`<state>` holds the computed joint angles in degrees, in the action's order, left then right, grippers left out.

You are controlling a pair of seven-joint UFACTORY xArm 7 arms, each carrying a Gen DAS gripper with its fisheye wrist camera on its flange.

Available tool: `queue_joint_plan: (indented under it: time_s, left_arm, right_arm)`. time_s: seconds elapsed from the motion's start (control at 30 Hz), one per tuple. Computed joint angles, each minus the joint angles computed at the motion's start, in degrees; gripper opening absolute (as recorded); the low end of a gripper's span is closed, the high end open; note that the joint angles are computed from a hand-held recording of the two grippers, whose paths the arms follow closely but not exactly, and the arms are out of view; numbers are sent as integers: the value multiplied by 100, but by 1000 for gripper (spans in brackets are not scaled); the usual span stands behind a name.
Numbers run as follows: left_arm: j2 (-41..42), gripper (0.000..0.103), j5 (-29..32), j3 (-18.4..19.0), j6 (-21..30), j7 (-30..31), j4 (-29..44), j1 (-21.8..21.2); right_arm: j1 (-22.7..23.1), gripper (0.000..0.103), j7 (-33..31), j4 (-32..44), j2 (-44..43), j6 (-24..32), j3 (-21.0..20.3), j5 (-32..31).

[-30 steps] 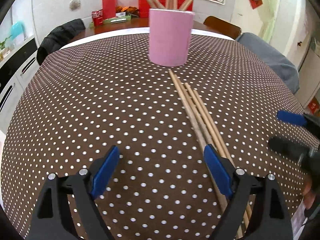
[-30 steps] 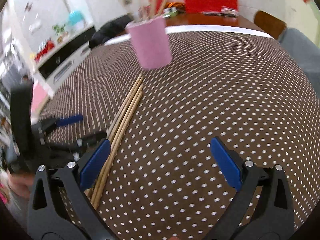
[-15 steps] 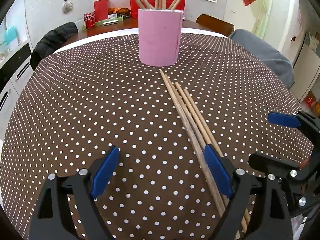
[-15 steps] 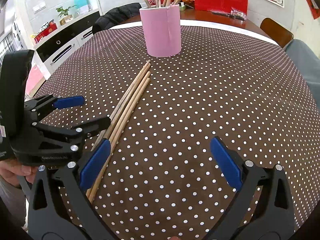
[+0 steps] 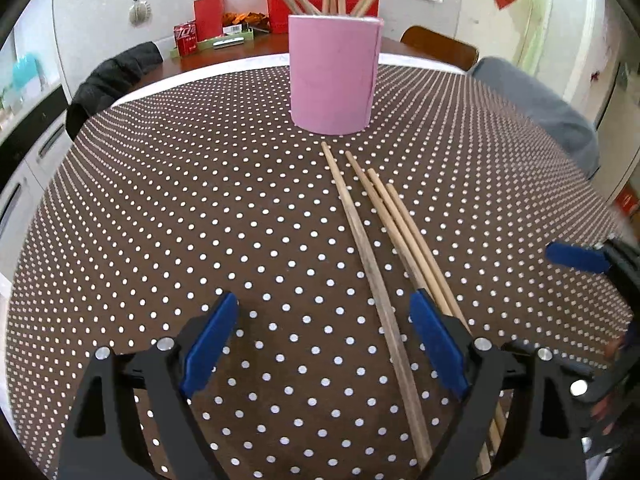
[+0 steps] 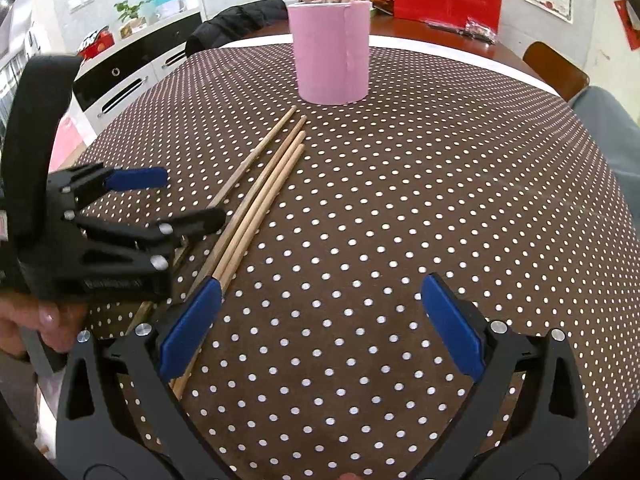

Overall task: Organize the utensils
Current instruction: 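Lower the left gripper and close it on a chopstick while the right gripper grasps another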

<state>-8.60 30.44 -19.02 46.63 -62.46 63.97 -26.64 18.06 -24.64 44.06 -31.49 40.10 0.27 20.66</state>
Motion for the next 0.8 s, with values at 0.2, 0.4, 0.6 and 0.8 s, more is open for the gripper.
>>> queue_joint_plan:
  time_s: [0.2, 0.4, 0.6, 0.8]
  left_arm:
    - [-238, 87, -89, 6, -241, -114, -285, 82]
    - [-348, 87, -158, -52, -282, -102, -388, 145]
    - [-266, 87, -107, -124, -80, -49, -269, 175]
    - [54, 87, -13, -99, 458, 116, 151, 103]
  right_arm:
    - [-40, 98, 169, 41, 133, -99, 263, -267]
    - [-133, 98, 500, 78, 190, -133, 353, -605]
    - [-233, 98, 933, 185, 348, -191, 576, -1029]
    - [-108, 92, 798, 345, 561, -152, 347, -924]
